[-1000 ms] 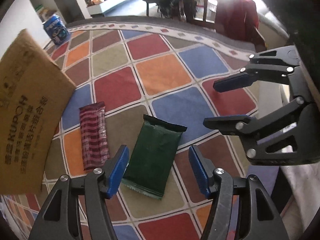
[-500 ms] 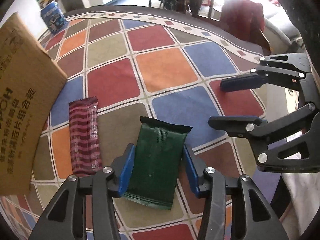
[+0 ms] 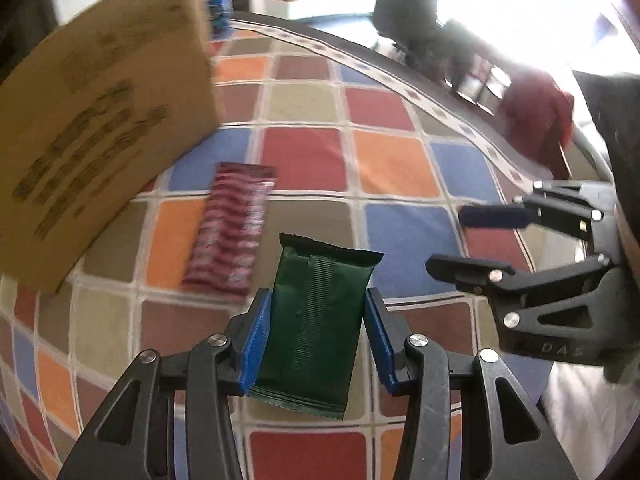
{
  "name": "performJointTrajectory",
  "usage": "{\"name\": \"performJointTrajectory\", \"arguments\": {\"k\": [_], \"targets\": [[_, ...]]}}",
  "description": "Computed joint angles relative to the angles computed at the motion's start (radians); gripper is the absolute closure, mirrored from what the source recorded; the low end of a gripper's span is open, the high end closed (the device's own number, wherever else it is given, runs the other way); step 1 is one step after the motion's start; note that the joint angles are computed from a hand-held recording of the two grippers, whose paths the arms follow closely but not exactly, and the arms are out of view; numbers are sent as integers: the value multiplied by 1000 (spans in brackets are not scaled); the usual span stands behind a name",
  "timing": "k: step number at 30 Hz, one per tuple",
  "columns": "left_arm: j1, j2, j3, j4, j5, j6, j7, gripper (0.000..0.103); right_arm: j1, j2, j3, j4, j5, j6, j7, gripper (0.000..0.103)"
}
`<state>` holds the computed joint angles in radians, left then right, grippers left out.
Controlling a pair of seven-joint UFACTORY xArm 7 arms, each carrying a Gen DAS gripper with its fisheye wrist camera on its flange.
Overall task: Organize snacks
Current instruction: 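Lower the right tool and close it on the maroon striped bar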
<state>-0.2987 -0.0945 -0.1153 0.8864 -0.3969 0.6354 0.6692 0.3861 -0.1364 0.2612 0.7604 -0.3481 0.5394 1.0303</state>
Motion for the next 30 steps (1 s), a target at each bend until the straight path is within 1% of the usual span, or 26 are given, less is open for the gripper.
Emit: {"name": "performJointTrajectory", "arguments": {"k": [4,6,9,12,16,19,22,24,26,28,30], "targets": [[20,-30,15,-32,2,-56,-56,58,4,38,4,36,-25,-31,9,52],[25,-43,27,-44,-9,-73,-54,58,9,56,3,54,-42,-43,19,52],[31,-63,33,-67,1,-117,-65,58,21,91,2,99,-86,-61,48,52],[38,-81,43,-87,8,-164,-85,58,36,120,-4,141,-160,-65,107,52],[62,-77,42,-99,67,-226,-192,58,56,170,-26,196,-220,-87,183,52],[72,-62,59,-94,57,-239,-234,58,76,212,-51,241,-282,-93,250,52],[81,-48,73,-85,37,-254,-264,58,98,247,-75,277,-322,-102,300,52],[88,-47,75,-87,32,-274,-277,58,110,280,-93,306,-332,-106,329,52],[98,-42,71,-88,53,-305,-304,58,116,303,-106,322,-316,-122,335,52],[100,-35,75,-83,54,-313,-310,58,126,324,-120,340,-305,-135,332,52],[97,-24,82,-70,27,-306,-301,58,142,356,-135,377,-307,-123,325,52]]}}
